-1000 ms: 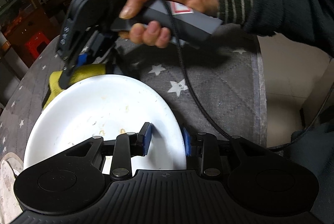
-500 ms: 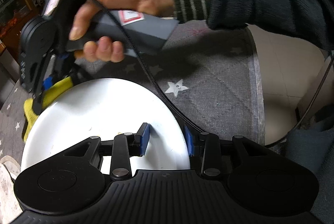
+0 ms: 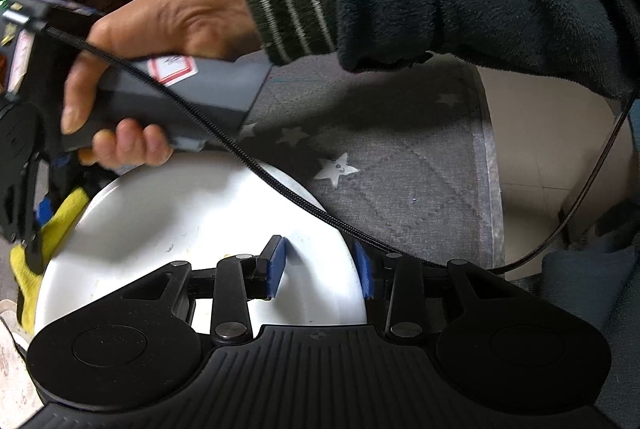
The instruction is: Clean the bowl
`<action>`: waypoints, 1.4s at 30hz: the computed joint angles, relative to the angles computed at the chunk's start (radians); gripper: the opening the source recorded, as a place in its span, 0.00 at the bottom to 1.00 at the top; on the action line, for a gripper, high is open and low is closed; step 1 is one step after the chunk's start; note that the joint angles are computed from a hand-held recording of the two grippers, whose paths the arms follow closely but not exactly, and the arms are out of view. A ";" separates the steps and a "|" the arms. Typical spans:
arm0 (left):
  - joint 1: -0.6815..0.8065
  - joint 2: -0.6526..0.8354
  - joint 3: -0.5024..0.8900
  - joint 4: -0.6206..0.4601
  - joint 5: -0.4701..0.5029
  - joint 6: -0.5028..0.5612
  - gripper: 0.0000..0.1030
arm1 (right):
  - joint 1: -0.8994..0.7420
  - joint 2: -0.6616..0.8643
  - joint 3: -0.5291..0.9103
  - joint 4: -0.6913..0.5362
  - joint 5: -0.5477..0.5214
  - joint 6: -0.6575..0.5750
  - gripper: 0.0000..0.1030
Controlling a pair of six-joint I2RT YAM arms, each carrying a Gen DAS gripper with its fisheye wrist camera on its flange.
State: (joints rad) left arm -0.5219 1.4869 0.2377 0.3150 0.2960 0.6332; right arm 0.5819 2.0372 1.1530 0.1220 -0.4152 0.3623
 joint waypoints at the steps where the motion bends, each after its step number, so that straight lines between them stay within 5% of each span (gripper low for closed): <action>1: 0.000 -0.002 0.000 -0.002 0.000 0.000 0.37 | 0.008 0.009 0.017 -0.009 0.001 -0.002 0.17; 18: -0.014 -0.047 -0.017 -0.017 -0.024 -0.052 0.36 | 0.057 0.039 0.088 -0.052 0.021 -0.044 0.17; 33: -0.086 -0.097 -0.002 -0.097 -0.088 -0.216 0.40 | -0.052 -0.099 -0.184 0.106 -0.012 0.010 0.17; 42: -0.123 -0.187 -0.029 -0.174 -0.092 -0.146 0.37 | -0.100 -0.209 -0.363 0.195 -0.026 0.047 0.17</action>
